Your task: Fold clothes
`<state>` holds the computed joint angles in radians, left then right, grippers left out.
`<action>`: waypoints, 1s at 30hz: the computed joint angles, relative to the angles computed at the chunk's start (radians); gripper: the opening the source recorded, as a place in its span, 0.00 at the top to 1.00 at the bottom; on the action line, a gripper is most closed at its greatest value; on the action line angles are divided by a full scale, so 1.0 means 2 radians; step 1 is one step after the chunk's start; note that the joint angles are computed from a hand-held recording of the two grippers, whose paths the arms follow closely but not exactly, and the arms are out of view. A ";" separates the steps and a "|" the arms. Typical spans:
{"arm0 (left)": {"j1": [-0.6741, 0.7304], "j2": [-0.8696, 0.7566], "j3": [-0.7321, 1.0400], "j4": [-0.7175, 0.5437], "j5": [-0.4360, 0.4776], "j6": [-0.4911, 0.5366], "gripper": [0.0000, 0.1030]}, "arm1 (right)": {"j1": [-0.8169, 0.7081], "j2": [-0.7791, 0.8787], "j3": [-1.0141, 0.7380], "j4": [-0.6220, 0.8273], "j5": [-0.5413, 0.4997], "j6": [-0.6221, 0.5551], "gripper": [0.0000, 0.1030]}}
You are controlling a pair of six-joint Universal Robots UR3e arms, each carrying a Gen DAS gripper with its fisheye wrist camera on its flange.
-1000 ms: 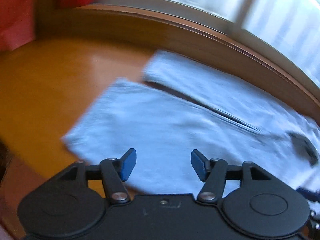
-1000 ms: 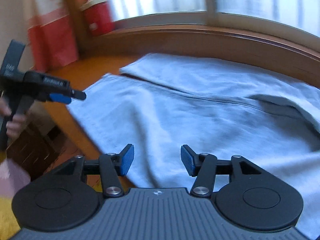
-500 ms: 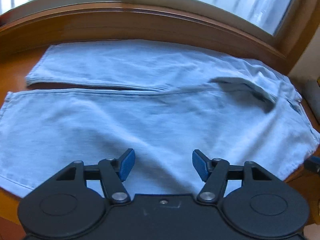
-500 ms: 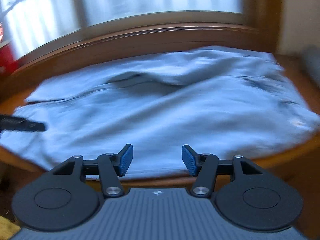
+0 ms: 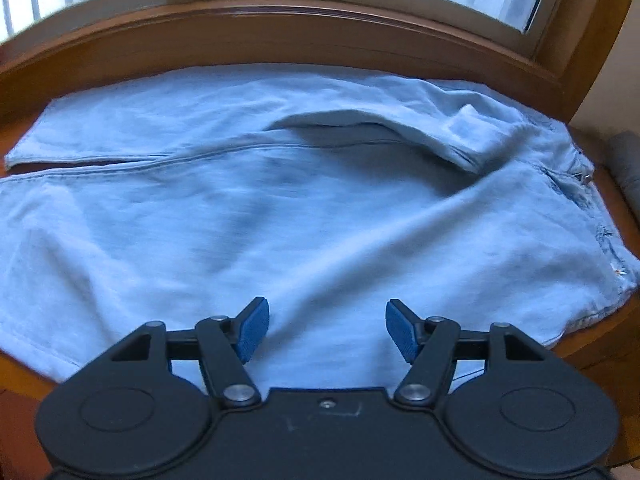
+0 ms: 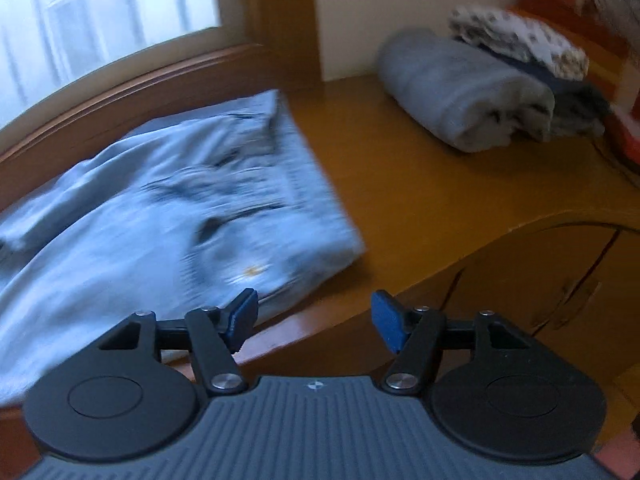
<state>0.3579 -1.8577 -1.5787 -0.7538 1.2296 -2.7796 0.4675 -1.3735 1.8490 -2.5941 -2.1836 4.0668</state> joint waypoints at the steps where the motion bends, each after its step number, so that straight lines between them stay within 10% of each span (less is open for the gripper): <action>1: -0.019 0.005 -0.010 0.018 0.019 -0.025 0.40 | -0.019 -0.009 0.019 -0.023 0.023 -0.014 0.36; 9: -0.101 0.045 -0.052 0.034 0.103 -0.123 0.40 | -0.100 0.009 0.063 -0.191 0.161 -0.166 0.33; 11: -0.114 0.056 -0.068 0.051 0.130 -0.113 0.39 | -0.103 0.025 0.056 -0.214 0.173 -0.183 0.78; 13: -0.121 0.068 -0.088 0.072 0.149 -0.090 0.38 | -0.126 0.012 0.076 -0.249 0.219 -0.169 0.82; 18: -0.115 0.096 -0.145 0.107 0.137 -0.066 0.36 | -0.186 -0.045 0.100 -0.302 0.308 -0.150 0.82; 30: -0.165 0.062 -0.181 0.213 0.145 -0.056 0.35 | -0.205 -0.072 0.032 -0.275 0.346 -0.141 0.82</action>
<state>0.0276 -1.7338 -1.9411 -0.3282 1.5204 -2.8917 0.0571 -1.5170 1.9135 -3.1444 -1.4923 3.7842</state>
